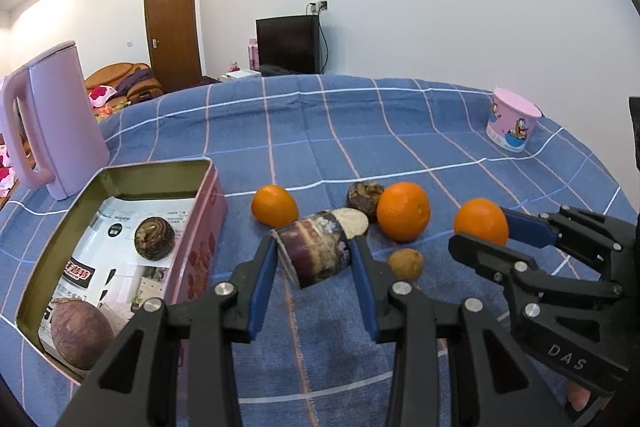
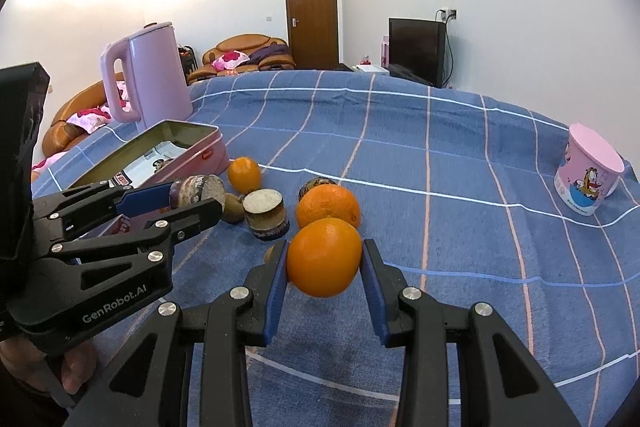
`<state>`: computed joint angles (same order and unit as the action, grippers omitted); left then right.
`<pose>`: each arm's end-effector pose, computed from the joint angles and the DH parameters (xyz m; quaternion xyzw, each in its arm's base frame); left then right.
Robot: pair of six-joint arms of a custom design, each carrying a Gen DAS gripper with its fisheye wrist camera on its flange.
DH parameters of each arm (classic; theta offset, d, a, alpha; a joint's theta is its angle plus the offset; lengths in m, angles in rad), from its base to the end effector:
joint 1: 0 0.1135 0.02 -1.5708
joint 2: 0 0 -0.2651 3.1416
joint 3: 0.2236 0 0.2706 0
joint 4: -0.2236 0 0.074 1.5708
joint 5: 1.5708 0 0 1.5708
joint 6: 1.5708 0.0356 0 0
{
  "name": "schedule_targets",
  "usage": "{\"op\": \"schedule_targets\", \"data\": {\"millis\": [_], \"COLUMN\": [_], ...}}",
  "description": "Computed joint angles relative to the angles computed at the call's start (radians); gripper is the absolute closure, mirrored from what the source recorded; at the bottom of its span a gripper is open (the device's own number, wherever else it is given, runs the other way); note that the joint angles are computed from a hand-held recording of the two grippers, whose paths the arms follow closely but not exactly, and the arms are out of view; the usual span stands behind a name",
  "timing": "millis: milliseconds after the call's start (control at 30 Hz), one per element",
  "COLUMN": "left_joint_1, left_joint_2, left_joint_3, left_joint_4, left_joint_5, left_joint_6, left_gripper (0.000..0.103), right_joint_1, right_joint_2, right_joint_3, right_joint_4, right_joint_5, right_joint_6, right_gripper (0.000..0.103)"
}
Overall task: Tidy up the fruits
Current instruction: 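Lift the root piece and the orange off the cloth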
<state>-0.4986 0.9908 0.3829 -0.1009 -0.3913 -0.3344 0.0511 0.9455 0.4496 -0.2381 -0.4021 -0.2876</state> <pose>0.1881 -0.0869 0.1642 -0.0079 0.8949 -0.0043 0.4462 0.2037 0.0244 0.1842 -0.2309 0.8689 0.1342 0.4169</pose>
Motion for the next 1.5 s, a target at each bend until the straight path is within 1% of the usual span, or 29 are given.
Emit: {"op": "schedule_targets", "data": {"millis": [100,533,1500], "left_joint_1": [-0.006,-0.061,-0.108], "left_joint_2": [-0.007,-0.056,-0.15], "left_joint_3": [-0.004,-0.028,-0.077], "left_joint_4": [0.002,0.014,0.035], "left_joint_5": [-0.009,-0.101,-0.194], "left_joint_6": [0.0,0.002,-0.002], "left_gripper": [0.064,0.064,0.064], "right_joint_1": [-0.004,-0.021,-0.07], "right_joint_2": [-0.013,-0.071,-0.191], "right_joint_3": [-0.005,-0.036,-0.092], "right_joint_4": [0.001,0.022,0.057], "right_joint_5": [-0.007,-0.026,-0.075], "right_joint_6": [0.001,0.009,0.027], "right_gripper": [0.065,0.065,0.065]}}
